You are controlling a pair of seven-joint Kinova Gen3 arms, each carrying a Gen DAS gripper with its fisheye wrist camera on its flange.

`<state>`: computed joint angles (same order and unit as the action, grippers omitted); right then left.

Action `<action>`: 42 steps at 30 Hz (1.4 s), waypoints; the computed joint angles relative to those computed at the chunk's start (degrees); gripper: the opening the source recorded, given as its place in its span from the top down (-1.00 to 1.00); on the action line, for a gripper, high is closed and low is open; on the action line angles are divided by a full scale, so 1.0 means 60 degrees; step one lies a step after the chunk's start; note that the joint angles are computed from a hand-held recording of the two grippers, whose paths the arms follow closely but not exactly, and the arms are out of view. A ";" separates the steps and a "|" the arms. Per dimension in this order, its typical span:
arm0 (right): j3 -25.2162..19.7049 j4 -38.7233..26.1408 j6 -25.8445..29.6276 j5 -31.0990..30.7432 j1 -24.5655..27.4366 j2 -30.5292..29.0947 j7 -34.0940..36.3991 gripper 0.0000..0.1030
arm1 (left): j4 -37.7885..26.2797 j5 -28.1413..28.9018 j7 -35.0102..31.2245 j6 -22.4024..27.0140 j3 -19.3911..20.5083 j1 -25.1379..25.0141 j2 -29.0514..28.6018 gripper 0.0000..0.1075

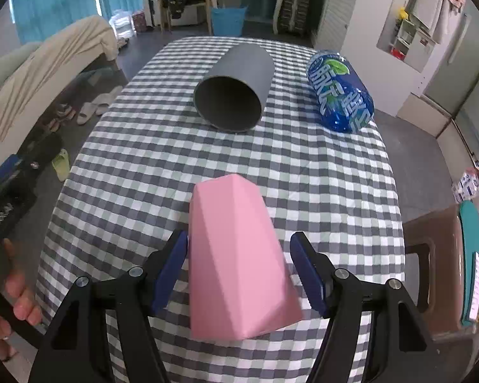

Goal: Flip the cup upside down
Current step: 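Bring the pink cup to the left gripper while the left gripper closes on it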

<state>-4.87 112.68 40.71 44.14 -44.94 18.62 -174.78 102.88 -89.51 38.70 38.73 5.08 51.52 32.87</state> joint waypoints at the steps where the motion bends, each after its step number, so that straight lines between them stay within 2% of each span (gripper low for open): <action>1: 0.0039 0.0081 -0.0006 0.0117 -0.0053 -0.0103 -0.0124 -0.57 | -0.0037 0.0035 -0.0109 0.0030 0.0010 0.0007 0.0023 -0.92; 3: -0.0377 0.0318 -0.0135 0.0446 0.0301 -0.0427 -0.0466 -0.60 | -0.0274 0.0386 -0.0642 0.0154 0.0063 0.0053 0.0122 -0.92; 6: -0.1647 0.0827 -0.0526 0.0964 0.1574 -0.1305 -0.0811 -0.62 | -0.0330 0.0795 -0.1148 -0.0016 -0.0019 0.0156 0.0017 -0.92; 8: -0.2532 0.1074 -0.0171 0.1642 0.2254 -0.1802 -0.1213 -0.73 | -0.0341 0.1147 -0.1464 0.0023 -0.0046 0.0276 -0.0073 -0.92; 10: -0.2889 0.1354 0.0189 0.2419 0.2453 -0.2302 -0.1754 -0.74 | -0.0441 0.1733 -0.1959 0.0042 -0.0130 0.0425 -0.0156 -0.92; 12: -0.2537 0.1681 0.0235 0.3196 0.2084 -0.2644 -0.2409 -0.76 | -0.0672 0.2424 -0.2484 0.0309 0.0139 0.0319 -0.0229 -0.92; 15: -0.1489 0.2205 0.0718 0.4361 0.0877 -0.3094 -0.3574 -0.82 | -0.0988 0.3021 -0.2860 0.0432 -0.0174 0.0769 -0.0398 -0.92; 17: -0.1511 0.2644 0.0809 0.5137 0.0760 -0.3245 -0.4351 -0.82 | -0.1323 0.3112 -0.3137 0.0795 -0.0307 0.1156 -0.0363 -0.92; 20: -0.1890 0.3443 0.0863 0.6302 0.1035 -0.3364 -0.5516 -0.82 | -0.1999 0.3445 -0.3904 0.1177 -0.0339 0.1544 -0.0184 -0.92; 24: -0.1955 0.4233 0.1293 0.7646 0.1220 -0.3104 -0.6960 -0.82 | -0.3210 0.4353 -0.5437 0.1623 -0.0208 0.1689 0.0386 -0.92; 29: -0.1731 0.4501 0.0911 0.7826 0.1661 -0.3101 -0.6914 -0.82 | -0.4584 0.5953 -0.7259 0.1428 0.0049 0.1362 0.1025 -0.92; 32: -0.1901 0.4508 0.1559 0.7327 0.1593 -0.3083 -0.6886 -0.82 | -0.5729 0.6958 -0.8424 0.2073 0.0654 0.0938 0.1607 -0.92; 35: -0.1907 0.4749 0.1532 0.7667 0.1575 -0.3374 -0.7393 -0.82 | -0.6502 0.7867 -0.9180 0.2486 0.0449 0.0995 0.2054 -0.92; 42: -0.2033 0.4813 0.1833 0.7635 0.1397 -0.3399 -0.7485 -0.82 | -0.6559 0.8991 -0.9906 0.2000 0.0127 0.0905 0.2238 -0.89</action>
<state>-17.07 141.56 51.70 89.95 -36.55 -1.78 -219.68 63.52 -35.57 -20.74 50.73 5.84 56.95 46.30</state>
